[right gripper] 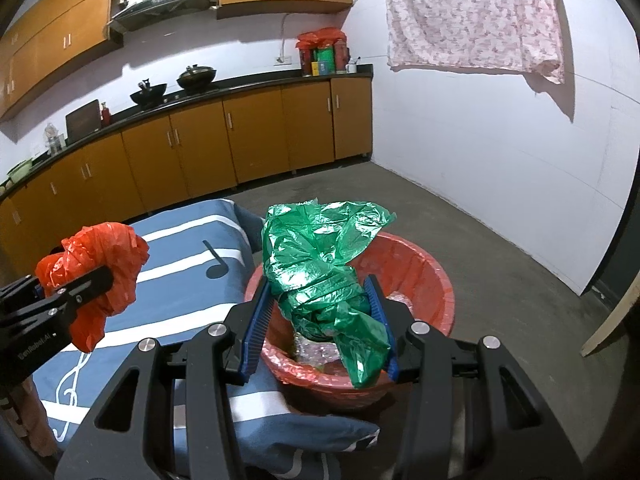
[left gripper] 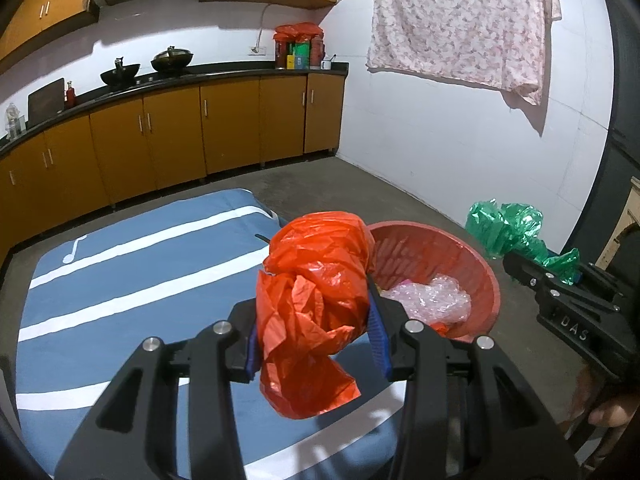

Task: Collect trash
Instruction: 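Carry the green and red bags over the orange basket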

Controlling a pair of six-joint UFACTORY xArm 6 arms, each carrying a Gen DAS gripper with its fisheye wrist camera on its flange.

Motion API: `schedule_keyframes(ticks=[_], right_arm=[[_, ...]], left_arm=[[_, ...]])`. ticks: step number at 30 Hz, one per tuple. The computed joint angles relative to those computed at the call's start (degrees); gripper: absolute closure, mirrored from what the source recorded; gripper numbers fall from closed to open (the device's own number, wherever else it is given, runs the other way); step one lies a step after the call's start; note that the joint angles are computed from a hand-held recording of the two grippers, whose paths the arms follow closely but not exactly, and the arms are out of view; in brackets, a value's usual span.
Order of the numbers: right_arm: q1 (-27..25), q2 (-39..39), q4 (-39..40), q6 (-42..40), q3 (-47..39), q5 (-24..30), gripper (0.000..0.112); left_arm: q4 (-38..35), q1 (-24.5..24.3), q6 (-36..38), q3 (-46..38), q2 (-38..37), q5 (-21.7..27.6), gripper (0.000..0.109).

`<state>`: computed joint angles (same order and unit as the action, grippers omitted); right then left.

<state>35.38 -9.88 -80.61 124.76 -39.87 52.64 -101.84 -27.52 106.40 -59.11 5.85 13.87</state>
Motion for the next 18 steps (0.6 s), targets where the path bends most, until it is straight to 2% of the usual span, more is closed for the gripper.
schedule_keyframes(ticks=[9,18], right_arm=[[-1.0,-1.5,0.6,0.8,1.7,0.7,0.065],[-2.6,-1.7,0.5,2.3,2.8,0.2,0.065]], left_arm=[[0.8,-1.6,-0.7,-1.6,2.1,-0.5,0.066],[2.3,-5.1,-2.7,-5.1,6.2,-3.6,0.066]])
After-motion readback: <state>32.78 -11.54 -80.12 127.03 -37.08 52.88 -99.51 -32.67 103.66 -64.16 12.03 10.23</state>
